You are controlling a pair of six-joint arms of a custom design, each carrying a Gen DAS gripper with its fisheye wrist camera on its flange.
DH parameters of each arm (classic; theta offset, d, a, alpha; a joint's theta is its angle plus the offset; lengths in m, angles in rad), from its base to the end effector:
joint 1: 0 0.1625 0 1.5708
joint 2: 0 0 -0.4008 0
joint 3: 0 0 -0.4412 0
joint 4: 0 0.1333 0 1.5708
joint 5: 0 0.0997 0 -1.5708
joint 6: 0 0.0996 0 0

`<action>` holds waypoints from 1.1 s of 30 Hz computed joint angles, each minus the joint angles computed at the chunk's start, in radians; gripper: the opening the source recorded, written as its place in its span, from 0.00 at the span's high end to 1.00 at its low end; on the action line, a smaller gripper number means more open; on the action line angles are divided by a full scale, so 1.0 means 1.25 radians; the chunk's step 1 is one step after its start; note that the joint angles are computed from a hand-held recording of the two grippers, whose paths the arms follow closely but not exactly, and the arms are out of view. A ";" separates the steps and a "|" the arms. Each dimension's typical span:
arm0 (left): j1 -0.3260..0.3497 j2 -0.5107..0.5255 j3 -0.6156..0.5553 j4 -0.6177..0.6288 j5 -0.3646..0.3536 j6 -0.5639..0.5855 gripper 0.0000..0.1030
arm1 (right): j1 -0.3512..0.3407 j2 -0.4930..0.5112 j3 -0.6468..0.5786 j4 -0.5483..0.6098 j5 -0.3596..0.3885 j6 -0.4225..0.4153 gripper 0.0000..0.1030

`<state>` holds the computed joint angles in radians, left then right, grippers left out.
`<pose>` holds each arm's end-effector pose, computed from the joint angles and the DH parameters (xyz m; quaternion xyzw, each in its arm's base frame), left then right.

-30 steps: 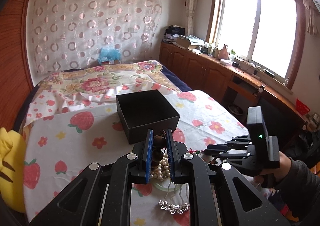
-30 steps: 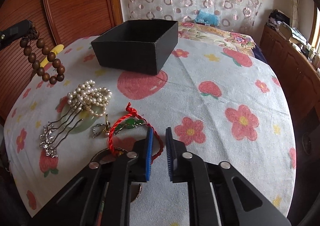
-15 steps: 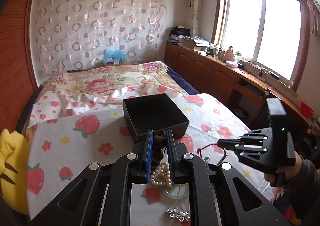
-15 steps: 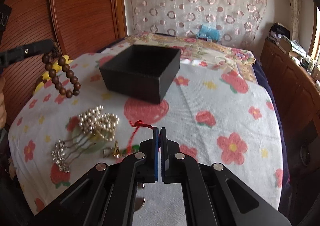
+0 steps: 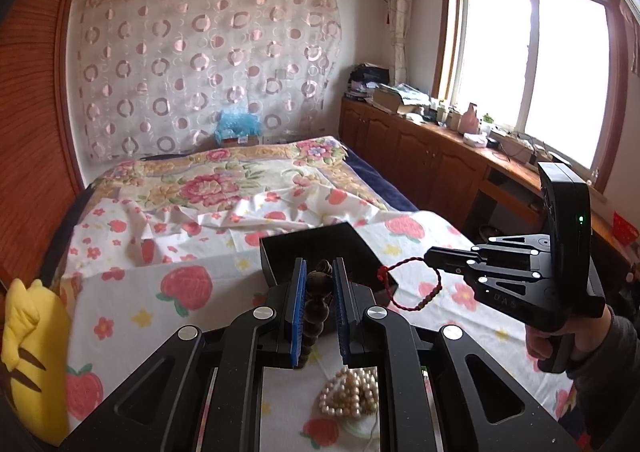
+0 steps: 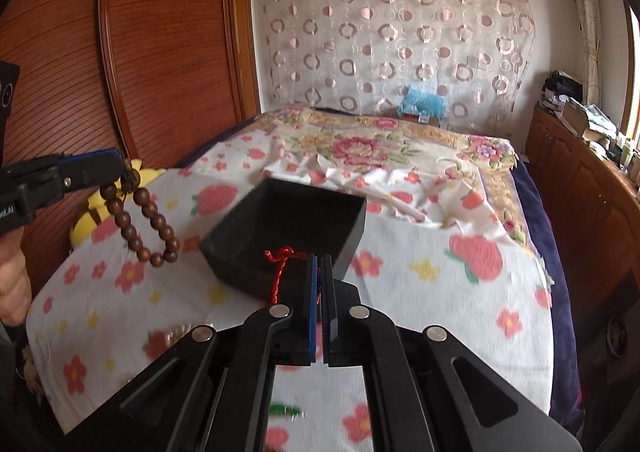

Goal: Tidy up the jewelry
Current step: 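Carry the bead bracelet into the black box with left while right grasps and carries the red string bracelet there, then open both grippers inside the black box and withdraw them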

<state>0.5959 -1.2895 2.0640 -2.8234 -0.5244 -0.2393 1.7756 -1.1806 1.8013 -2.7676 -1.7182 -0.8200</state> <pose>-0.3221 -0.4837 0.2406 0.1922 0.8278 -0.4454 0.2817 0.2481 -0.6109 0.2483 0.4506 -0.8436 0.2486 0.1531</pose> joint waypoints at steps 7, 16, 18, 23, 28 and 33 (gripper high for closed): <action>0.026 0.049 -0.061 -0.034 -0.011 0.052 0.88 | 0.008 0.040 -0.048 0.003 0.003 0.013 0.98; 0.047 0.091 -0.110 -0.036 -0.002 0.073 0.88 | 0.003 0.128 -0.143 0.077 0.027 0.046 0.96; 0.047 0.091 -0.111 -0.034 -0.003 0.073 0.88 | -0.002 0.139 -0.152 0.098 0.026 0.050 0.96; 0.060 0.100 -0.123 -0.030 -0.011 0.083 0.88 | -0.018 0.130 -0.136 0.097 0.031 0.060 0.95; 0.078 0.112 -0.133 -0.025 -0.024 0.090 0.88 | -0.033 0.103 -0.112 0.083 0.043 0.051 0.95; 0.091 0.141 -0.159 -0.012 -0.030 0.092 0.88 | -0.042 0.073 -0.082 0.073 0.044 0.029 0.95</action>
